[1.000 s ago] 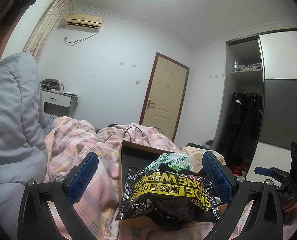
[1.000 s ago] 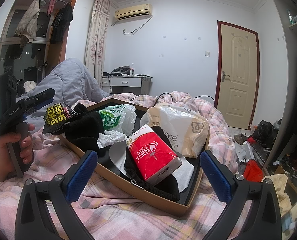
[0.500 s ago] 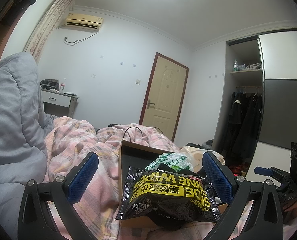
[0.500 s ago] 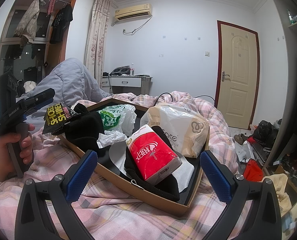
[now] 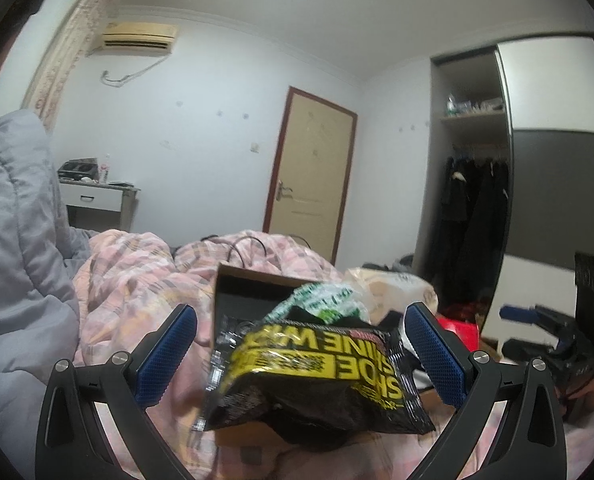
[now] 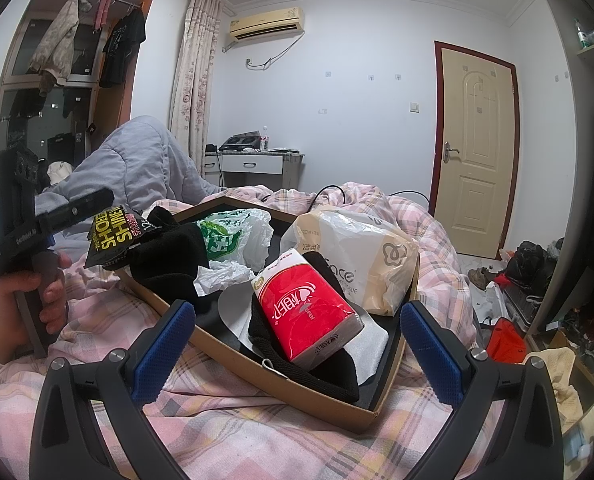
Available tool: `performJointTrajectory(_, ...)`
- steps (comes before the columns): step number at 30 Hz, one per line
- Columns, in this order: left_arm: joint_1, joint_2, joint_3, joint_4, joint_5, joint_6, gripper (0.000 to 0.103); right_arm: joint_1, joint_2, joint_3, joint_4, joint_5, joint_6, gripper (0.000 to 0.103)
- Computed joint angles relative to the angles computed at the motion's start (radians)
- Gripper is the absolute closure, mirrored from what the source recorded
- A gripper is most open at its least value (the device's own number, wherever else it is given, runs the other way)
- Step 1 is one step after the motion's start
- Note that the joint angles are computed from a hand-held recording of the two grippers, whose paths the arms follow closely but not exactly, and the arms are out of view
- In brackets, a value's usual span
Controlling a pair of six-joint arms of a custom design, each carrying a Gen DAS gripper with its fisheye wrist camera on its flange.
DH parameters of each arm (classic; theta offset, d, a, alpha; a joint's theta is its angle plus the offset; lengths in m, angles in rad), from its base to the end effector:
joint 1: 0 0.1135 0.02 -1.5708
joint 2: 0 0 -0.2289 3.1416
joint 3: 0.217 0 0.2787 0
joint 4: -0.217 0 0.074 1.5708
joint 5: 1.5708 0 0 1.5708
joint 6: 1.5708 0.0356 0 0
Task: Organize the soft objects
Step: 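Grasp the black-and-yellow shoe shine wipes packet in the tray with the left gripper, then lift the shoe shine wipes packet out of the tray with the left gripper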
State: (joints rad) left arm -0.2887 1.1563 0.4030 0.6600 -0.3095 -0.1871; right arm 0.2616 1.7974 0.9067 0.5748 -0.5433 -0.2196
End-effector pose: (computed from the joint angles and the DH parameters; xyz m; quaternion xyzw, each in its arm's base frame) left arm 0.2665 -0.0679 0.1706 -0.0666 0.7348 -0.0460 0.6734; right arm 0.3706 0.1183 0.1302 -0.3388 0.7198 0.2290 0.5609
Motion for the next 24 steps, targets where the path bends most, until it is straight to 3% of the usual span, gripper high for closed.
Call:
performJointTrajectory(8,-0.027,0.122,0.145,-0.2,-0.022,0.026,0.0,-0.001,0.002,0.002,-0.001,-0.001,-0.001,0.001)
performJointTrajectory(19,0.015,0.132,0.166,-0.263,0.057,-0.012,0.001,-0.003,0.002,0.004,-0.003,-0.003,-0.001,0.001)
performJointTrajectory(24,0.042,0.112,0.156,-0.267,0.11,-0.031,0.01,-0.002,0.002,0.004,-0.003,-0.003,-0.001,0.001)
